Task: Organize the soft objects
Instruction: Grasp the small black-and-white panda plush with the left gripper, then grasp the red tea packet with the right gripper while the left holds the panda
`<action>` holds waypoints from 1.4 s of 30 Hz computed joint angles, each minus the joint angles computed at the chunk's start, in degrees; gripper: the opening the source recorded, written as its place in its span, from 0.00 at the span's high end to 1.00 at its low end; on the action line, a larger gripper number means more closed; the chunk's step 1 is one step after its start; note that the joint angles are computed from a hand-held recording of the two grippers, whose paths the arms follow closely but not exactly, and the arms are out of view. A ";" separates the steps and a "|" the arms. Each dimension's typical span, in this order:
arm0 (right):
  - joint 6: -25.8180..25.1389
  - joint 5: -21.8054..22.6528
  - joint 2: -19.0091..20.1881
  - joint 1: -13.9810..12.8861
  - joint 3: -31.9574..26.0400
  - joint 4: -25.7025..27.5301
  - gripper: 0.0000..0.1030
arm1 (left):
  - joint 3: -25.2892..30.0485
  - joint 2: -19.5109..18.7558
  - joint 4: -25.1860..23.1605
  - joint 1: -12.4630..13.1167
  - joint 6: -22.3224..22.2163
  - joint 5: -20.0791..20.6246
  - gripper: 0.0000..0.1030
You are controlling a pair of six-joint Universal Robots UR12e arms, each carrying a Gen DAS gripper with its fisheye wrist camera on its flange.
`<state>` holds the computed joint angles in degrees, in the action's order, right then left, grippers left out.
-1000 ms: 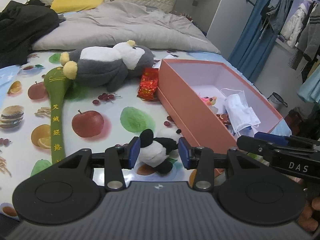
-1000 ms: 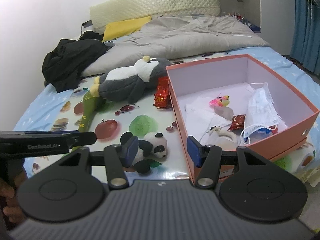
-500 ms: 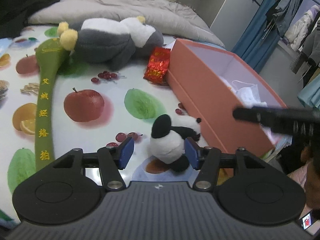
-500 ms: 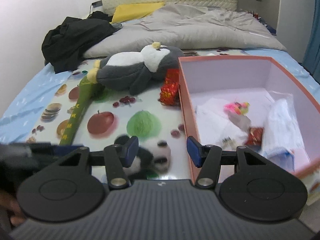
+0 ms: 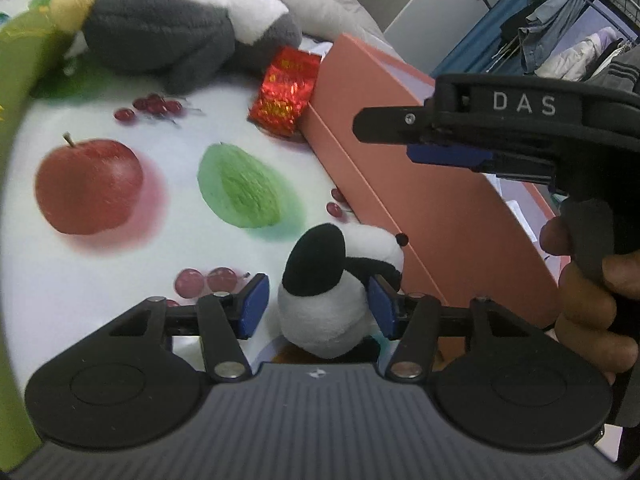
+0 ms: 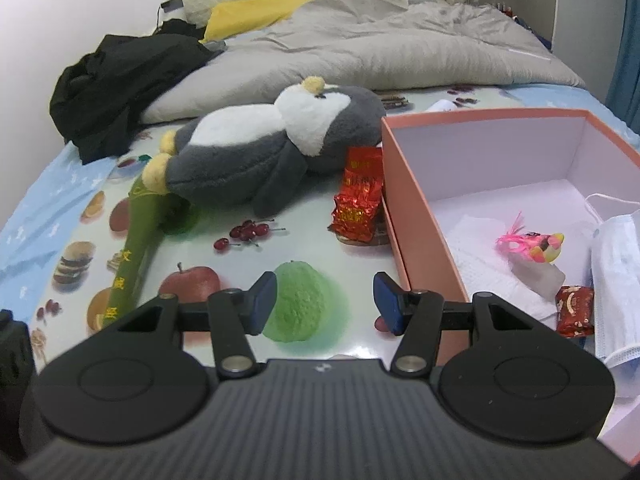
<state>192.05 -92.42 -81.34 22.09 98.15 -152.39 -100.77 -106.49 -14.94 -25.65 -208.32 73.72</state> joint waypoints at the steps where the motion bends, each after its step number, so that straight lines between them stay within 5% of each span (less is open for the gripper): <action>1: -0.10 -0.06 0.25 0.02 -0.23 0.29 0.45 | -0.14 -0.23 0.81 0.11 -0.42 -0.59 0.50; 7: 0.02 0.01 1.80 0.31 -1.19 0.32 0.45 | -0.29 0.33 0.73 -0.35 -0.12 3.45 0.56; 16: 1.88 -3.81 5.83 2.15 -3.75 -3.00 0.45 | -0.61 2.29 -2.41 -0.38 -1.29 20.05 0.57; 20: 3.39 -9.73 8.66 3.38 -5.34 -4.48 0.45 | -0.72 2.29 -2.74 0.45 -3.27 24.79 0.57; 28: 6.67 -20.59 13.93 5.10 -8.50 -5.88 0.45 | -0.46 1.65 -1.82 1.50 -4.57 27.11 0.57; 42: 6.22 -31.99 18.72 7.17 -12.76 -4.55 0.45 | -0.33 0.81 -0.16 2.02 -5.78 26.92 0.56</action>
<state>198.27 -124.41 -62.61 29.26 85.39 -156.94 -101.10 -105.68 -15.10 -23.64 -214.09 100.63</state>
